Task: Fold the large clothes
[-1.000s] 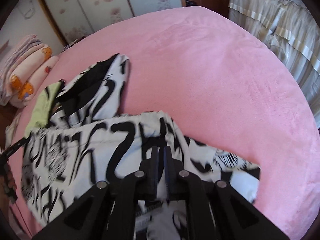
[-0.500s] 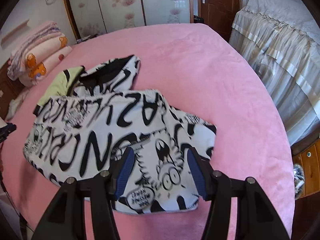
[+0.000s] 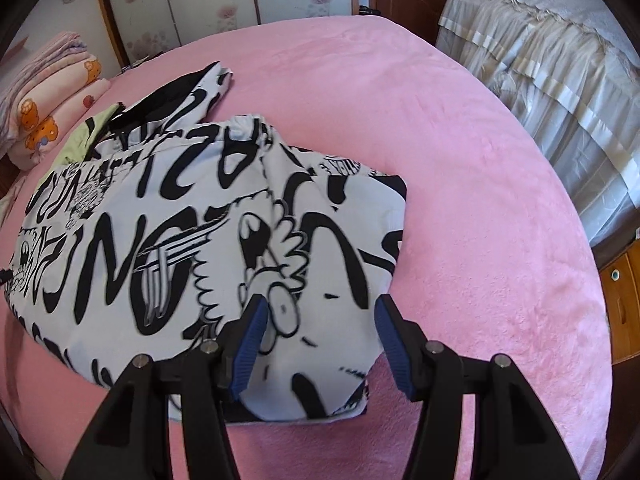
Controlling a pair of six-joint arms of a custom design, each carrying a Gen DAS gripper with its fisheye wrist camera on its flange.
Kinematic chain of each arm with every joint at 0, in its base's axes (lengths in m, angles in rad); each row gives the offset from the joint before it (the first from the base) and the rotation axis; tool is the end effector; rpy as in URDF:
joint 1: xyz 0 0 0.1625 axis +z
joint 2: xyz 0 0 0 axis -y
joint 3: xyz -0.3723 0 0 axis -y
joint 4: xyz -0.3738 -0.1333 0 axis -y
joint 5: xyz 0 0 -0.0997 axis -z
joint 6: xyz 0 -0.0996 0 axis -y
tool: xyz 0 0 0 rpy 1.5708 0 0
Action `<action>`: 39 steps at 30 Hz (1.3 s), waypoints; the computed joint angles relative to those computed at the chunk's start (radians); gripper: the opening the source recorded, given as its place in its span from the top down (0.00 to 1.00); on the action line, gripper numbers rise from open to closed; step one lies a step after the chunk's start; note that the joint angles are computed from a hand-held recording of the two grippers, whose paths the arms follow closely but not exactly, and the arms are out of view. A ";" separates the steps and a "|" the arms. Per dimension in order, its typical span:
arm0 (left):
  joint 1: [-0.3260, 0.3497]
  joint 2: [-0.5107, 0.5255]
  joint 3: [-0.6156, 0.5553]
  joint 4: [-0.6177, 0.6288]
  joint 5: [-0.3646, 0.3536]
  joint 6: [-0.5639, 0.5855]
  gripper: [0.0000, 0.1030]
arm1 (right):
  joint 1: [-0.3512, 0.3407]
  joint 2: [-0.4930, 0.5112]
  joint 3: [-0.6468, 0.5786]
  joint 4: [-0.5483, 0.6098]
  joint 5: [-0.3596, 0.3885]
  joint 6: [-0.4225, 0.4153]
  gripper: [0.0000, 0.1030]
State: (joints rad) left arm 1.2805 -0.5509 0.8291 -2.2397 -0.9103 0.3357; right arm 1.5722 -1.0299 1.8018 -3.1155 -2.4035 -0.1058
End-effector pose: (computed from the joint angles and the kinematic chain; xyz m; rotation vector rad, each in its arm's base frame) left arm -0.0424 -0.8210 0.2200 0.5930 2.3689 -0.4630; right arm 0.0604 -0.5776 0.2426 -0.2712 -2.1686 0.8243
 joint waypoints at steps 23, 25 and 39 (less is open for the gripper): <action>-0.058 -0.063 0.147 -0.184 -0.089 -0.052 0.73 | 0.153 0.215 -0.161 -0.200 0.030 -0.082 0.49; -0.080 -0.043 0.151 -0.169 -0.140 -0.062 0.73 | 0.164 0.290 -0.251 -0.111 0.124 -0.059 0.49; -0.060 0.115 0.036 -0.163 -0.141 -0.055 0.75 | 0.064 0.371 -0.355 -0.021 0.181 0.022 1.00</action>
State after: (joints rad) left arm 1.2208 -0.4356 0.8656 -2.4028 -1.0516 0.2803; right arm 1.6363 -0.6592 1.4467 -3.1366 -2.2223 -0.0836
